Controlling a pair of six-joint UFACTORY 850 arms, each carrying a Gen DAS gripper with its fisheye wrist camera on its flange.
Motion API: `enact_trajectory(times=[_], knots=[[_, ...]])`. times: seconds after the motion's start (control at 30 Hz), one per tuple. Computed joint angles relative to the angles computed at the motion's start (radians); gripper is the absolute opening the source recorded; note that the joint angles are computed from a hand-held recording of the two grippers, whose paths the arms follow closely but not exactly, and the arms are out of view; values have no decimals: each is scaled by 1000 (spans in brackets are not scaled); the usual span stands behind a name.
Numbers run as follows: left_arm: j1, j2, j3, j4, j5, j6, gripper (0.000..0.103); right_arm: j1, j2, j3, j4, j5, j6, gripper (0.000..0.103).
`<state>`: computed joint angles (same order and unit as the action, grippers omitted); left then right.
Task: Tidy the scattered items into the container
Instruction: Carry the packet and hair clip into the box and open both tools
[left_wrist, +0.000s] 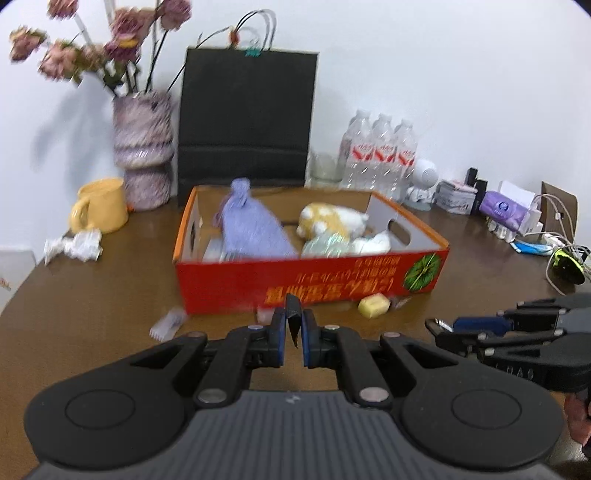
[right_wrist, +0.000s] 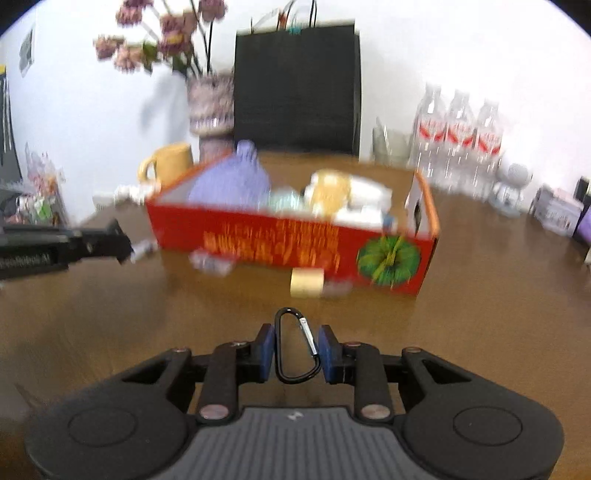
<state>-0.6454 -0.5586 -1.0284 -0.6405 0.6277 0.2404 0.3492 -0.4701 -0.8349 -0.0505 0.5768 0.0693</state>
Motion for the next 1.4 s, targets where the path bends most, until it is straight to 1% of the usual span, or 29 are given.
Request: enact_trajectory(times=[0.13,0.2,0.27,0.37,0.43,0.5,0.6,0.67,0.73,0.8,0.87,0.97,1.0,1.03,1.07,1.1,1.17,1.23,1.27,1.3,1.33,1.4], knots=[[10,-17,-87,-1,-24,59,9,-16,30,-32,9,36,-2,25],[20,-42,-158,-19,-57,97,9,-29,23,-81,-8,26,21,25],[33,-84,-252,-61,-107,146,9,-38,-2,-142,-19,4,42,25],[41,-167,-404,-225,-163,322,9,-49,-70,-257,-20,-56,71,25],[44,-233,-512,-379,-195,491,9,-58,-130,-336,-35,-97,108,25],[46,-299,-612,-556,-213,688,9,-62,-187,-400,-16,-129,109,25],[46,-387,-733,-797,-201,958,9,-66,-248,-455,-14,-142,122,24],[50,-430,-790,-910,-193,1081,9,-70,-276,-472,-34,-138,145,24],[50,-464,-832,-993,-174,1176,9,-68,-298,-495,-20,-168,109,25],[51,-477,-847,-1027,-163,1210,10,-69,-307,-501,2,-181,86,25],[51,-483,-850,-1034,-155,1211,10,-76,-314,-510,-55,-200,146,25],[52,-482,-850,-1065,-150,1227,11,-79,-312,-513,-99,-215,179,26],[50,-479,-846,-1069,-145,1230,14,-81,-311,-514,-125,-218,198,26],[48,-475,-840,-1064,-138,1226,17,-82,-309,-513,-153,-220,219,28],[46,-469,-833,-1055,-127,1215,29,-82,-306,-509,-175,-218,236,38],[43,-461,-823,-1038,-114,1194,44,-82,-302,-505,-182,-214,240,54],[40,-434,-783,-978,-97,1123,55,-79,-290,-489,-169,-200,217,67],[38,-402,-738,-931,-82,1067,63,-77,-274,-468,-168,-182,209,69],[37,-387,-716,-911,-72,1041,69,-76,-263,-455,-167,-170,210,75],[36,-369,-688,-885,-64,1007,72,-76,-253,-441,-167,-158,211,81],[36,-348,-656,-853,-62,965,74,-75,-242,-427,-160,-148,203,82],[36,-305,-587,-781,-58,866,87,-68,-217,-393,-118,-130,157,84]])
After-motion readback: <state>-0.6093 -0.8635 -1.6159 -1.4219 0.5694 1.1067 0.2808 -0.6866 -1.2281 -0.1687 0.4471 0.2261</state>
